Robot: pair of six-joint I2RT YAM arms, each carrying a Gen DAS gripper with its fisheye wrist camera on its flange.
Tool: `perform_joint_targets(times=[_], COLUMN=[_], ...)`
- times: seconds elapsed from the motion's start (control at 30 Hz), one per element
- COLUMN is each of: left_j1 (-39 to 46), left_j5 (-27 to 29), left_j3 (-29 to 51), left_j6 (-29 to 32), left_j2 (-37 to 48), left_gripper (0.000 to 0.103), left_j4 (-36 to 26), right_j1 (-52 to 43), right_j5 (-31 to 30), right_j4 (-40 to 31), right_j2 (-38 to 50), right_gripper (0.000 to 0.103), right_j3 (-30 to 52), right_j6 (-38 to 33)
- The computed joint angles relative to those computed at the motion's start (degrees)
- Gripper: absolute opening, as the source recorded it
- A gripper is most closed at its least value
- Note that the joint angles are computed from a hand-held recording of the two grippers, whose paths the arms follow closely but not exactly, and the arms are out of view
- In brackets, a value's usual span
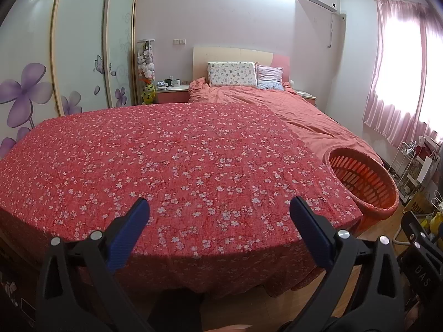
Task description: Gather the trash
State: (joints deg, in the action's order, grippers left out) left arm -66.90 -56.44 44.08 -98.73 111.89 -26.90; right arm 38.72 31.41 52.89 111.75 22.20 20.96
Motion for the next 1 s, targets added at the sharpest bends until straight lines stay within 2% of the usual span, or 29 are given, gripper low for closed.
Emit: perform_joint_targets(times=[1.0], left_j1=[0.1], left_j5=[0.0], left_j3=[0.1], left_j6=[0.2], left_j2=[0.5], left_gripper=[0.099], left_j4=[0.4], right_j1=[-0.1], right_j5=[-0.1], right_j4=[0.2], right_j2=[0.1], right_gripper=[0.101], right_j3=[0.0], right_j6=[-0.1])
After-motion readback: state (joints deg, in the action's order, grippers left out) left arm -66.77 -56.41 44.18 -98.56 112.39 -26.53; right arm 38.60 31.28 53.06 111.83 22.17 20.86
